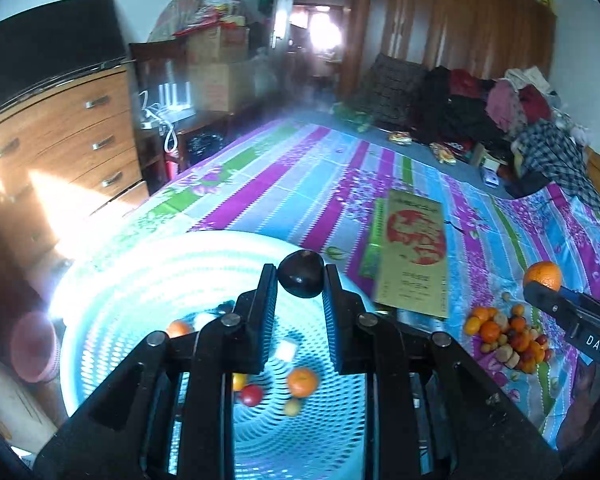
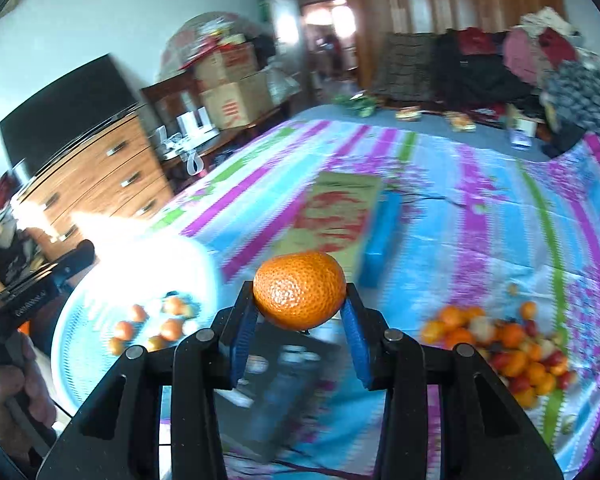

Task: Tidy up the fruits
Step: 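Carry the plum and the orange in both tools over the blue basket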

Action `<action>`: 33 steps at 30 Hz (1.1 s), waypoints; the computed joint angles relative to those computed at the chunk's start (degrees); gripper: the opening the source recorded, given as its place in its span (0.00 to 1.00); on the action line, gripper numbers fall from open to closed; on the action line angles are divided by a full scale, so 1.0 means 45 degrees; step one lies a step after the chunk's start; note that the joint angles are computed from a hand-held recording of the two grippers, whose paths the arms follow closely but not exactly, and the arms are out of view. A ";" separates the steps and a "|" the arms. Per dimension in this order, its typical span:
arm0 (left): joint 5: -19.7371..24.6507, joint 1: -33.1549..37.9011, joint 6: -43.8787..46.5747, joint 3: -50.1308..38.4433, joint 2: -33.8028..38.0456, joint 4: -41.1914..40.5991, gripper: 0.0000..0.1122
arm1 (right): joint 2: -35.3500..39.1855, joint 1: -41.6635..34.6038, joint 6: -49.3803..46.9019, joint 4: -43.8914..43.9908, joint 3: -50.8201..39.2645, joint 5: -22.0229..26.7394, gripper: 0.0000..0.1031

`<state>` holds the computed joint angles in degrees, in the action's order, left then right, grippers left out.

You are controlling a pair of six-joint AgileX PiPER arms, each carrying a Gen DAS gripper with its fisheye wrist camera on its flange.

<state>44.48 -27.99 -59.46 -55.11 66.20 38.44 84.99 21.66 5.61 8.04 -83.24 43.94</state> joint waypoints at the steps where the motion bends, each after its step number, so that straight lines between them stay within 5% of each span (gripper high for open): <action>1: -0.0022 0.0312 0.0269 0.0138 -0.0202 -0.0177 0.20 | 0.0335 0.0545 0.0425 -0.0309 -0.0436 0.0123 0.44; 10: -0.1059 0.4094 0.4548 0.0996 -0.1075 -0.3816 0.20 | 0.3162 0.3047 0.1870 -0.1005 -0.3756 0.1671 0.44; 26: -0.1206 0.7643 1.0281 0.1806 -0.0617 -0.8484 0.20 | 0.6460 0.3472 0.1595 -0.0119 -0.7360 0.4645 0.44; 33: -0.1079 0.8595 1.1867 0.1935 -0.0204 -0.9701 0.20 | 0.6962 0.3643 0.1669 -0.0145 -0.7892 0.5166 0.45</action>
<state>39.63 10.69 -6.06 -46.40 65.28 -5.21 116.32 38.05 13.12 7.38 -118.76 67.18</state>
